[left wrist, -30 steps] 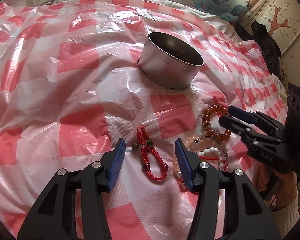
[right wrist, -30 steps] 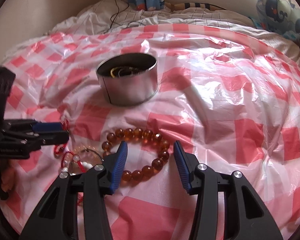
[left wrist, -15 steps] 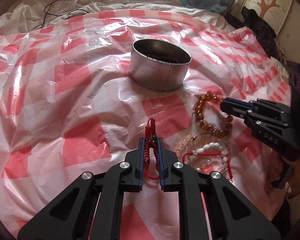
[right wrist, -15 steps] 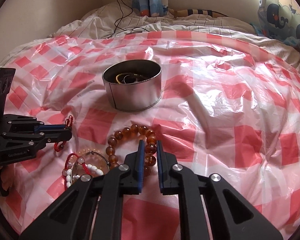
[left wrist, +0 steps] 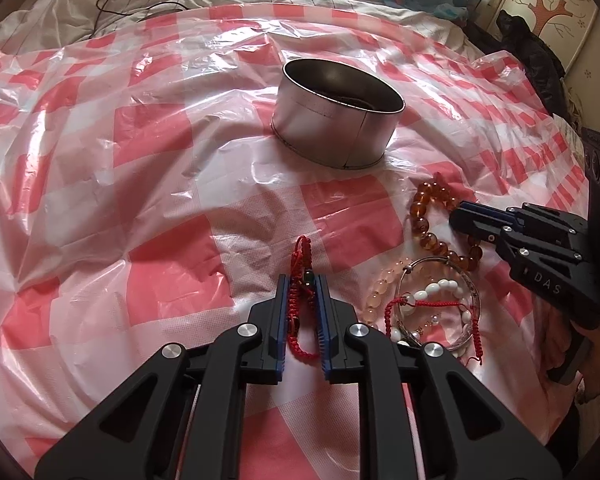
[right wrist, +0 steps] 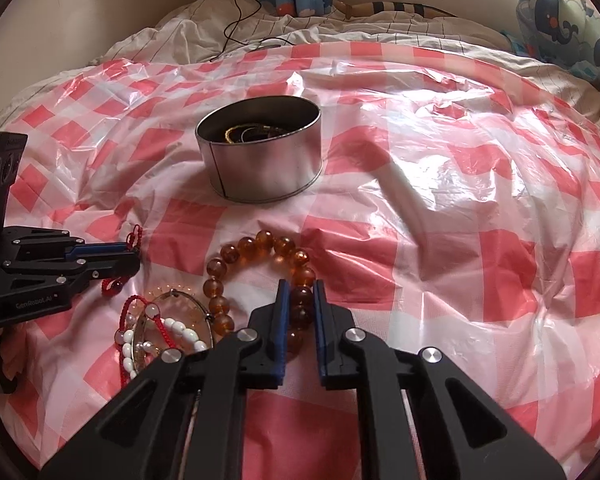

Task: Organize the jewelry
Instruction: 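Lift the red knotted bracelet with the left gripper over the tin while the right carries the amber bracelet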

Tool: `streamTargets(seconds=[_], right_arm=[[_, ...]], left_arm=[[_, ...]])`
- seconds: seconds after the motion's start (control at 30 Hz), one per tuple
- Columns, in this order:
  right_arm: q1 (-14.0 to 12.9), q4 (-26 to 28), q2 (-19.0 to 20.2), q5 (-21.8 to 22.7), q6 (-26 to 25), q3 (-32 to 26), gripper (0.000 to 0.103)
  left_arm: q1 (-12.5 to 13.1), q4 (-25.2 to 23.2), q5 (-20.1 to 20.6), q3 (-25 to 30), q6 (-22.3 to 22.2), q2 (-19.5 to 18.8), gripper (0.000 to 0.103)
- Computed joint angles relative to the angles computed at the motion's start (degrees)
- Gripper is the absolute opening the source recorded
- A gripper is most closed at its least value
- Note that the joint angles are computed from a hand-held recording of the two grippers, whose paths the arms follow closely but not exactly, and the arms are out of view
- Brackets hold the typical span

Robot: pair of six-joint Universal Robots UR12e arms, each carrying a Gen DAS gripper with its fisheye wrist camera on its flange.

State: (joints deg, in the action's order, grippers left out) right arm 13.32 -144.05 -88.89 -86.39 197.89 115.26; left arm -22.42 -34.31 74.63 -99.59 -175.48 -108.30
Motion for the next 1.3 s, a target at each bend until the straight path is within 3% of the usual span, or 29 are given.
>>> streamTargets(seconds=[0.67, 1.0, 1.3], right_arm=[[-2.4, -17.3, -2.7, 2.2, 6.1, 3.4, 0.012], [-3.0, -23.0, -3.0, 4.9, 6.3, 3.7, 0.012], [-4.5, -25.1, -3.0, 8.9, 6.9, 3.3, 0.012]], left_arm=[[0.7, 5.2, -3.8, -1.3, 0.1, 1.3, 0.011], [1.4, 7.8, -8.0, 0.1, -2.0, 1.7, 0.011], [0.9, 6.6, -8.5, 4.1, -1.8, 0.0, 0.011]])
